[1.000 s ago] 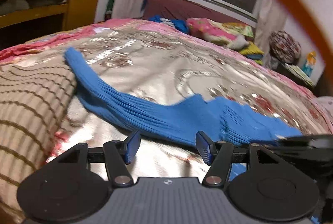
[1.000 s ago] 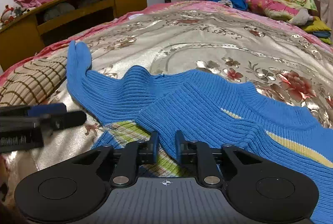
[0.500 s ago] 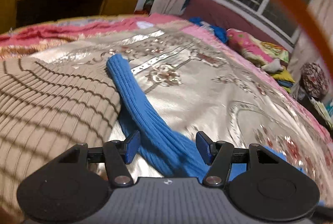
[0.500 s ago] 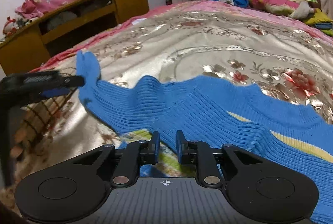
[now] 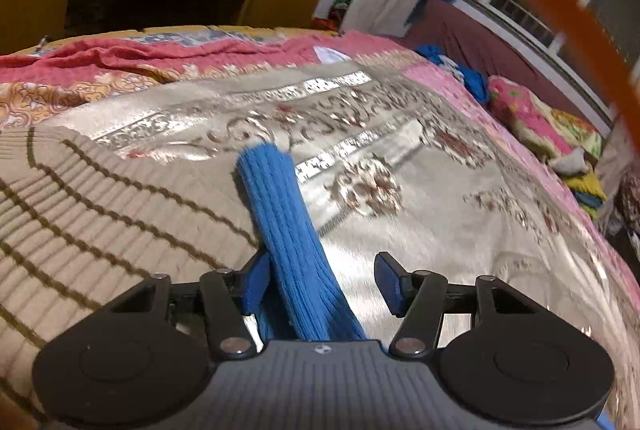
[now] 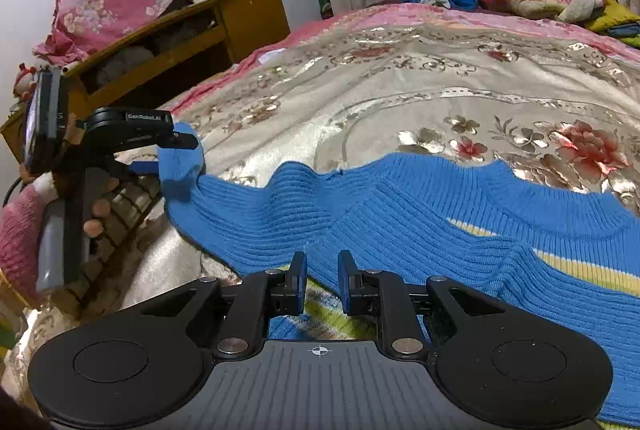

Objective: Fold small clothes

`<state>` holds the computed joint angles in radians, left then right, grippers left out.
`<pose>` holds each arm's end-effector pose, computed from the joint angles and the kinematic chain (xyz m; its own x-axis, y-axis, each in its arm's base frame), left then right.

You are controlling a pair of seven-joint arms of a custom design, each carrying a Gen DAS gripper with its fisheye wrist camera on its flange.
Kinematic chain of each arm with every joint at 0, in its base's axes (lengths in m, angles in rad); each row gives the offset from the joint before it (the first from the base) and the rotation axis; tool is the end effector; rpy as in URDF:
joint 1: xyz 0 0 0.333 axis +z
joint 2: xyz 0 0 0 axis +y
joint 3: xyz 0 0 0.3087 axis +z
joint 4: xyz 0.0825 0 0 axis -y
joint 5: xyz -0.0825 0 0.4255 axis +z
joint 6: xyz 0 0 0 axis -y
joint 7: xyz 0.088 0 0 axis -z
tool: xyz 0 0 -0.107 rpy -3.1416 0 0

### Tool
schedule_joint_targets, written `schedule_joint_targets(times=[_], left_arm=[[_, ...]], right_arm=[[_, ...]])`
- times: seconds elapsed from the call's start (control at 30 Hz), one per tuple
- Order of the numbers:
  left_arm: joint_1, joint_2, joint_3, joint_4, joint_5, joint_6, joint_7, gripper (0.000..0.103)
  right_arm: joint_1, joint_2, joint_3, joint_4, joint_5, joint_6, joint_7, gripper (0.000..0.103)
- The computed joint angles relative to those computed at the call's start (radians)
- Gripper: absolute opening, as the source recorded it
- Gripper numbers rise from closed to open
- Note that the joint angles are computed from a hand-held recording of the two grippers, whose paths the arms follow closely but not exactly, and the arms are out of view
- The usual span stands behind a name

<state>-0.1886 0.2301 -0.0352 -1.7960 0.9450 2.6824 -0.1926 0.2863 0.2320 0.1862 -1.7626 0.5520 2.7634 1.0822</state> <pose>0.6757 -0.1783 0.4593 0.5364 -0.7344 0.4158 -0.3826 -0.6508 -0.6558 0.6446 0.2929 0.4949 0.5466 -0.8142 -0.1959 -0.6374 -0.2528 -0.7279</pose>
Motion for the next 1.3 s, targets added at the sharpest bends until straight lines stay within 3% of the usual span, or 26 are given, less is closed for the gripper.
schedule_joint_targets(times=[0.07,0.17,0.27,0.4,0.53,0.63,0.8,0.97,1.07,1.23,1.3], left_arm=[[0.003,0.004,-0.002,0.006,-0.014,-0.015,0.019,0.048],[0.004,0.010,-0.005,0.014,-0.051,-0.049,0.048,0.019],[0.004,-0.001,0.007,-0.007,-0.031,-0.033,-0.016,0.013],[0.012,-0.005,0.006,-0.013,-0.020,0.002,-0.011,0.012],[-0.001,-0.019,0.004,-0.010,0.070,0.055,-0.020,0.012],[-0.003,-0.008,-0.009,0.008,0.084,0.129,0.020,0.012],[-0.020,0.048,-0.046,0.061,-0.034,0.231,0.253,0.012],[-0.023,0.104,-0.113,0.109,-0.212,0.247,0.535,0.012],[-0.058,0.109,-0.106,0.108,-0.245,0.233,0.611,0.012],[-0.105,0.102,-0.091,0.087,-0.306,0.221,0.727,0.012],[-0.120,0.101,-0.084,0.081,-0.337,0.224,0.766,0.012]], right_arm=[[-0.005,0.000,0.005,0.003,0.016,-0.002,-0.011,0.019],[-0.007,-0.001,0.008,0.001,0.032,-0.004,-0.023,0.019],[-0.006,-0.003,0.006,-0.001,0.041,-0.005,-0.018,0.019],[-0.005,-0.006,0.003,-0.003,0.048,-0.010,-0.012,0.019],[-0.005,-0.009,0.003,-0.002,0.058,-0.004,-0.006,0.019],[-0.007,-0.005,0.004,0.010,0.073,-0.004,0.001,0.019],[-0.010,0.008,0.005,0.039,0.098,-0.006,0.032,0.019],[-0.013,0.019,-0.002,0.070,0.088,0.001,0.074,0.019],[-0.020,0.038,-0.013,0.103,0.075,-0.029,0.141,0.027],[-0.047,0.079,-0.006,0.156,0.110,-0.069,0.215,0.028],[-0.056,0.093,0.001,0.175,0.121,-0.089,0.222,0.033]])
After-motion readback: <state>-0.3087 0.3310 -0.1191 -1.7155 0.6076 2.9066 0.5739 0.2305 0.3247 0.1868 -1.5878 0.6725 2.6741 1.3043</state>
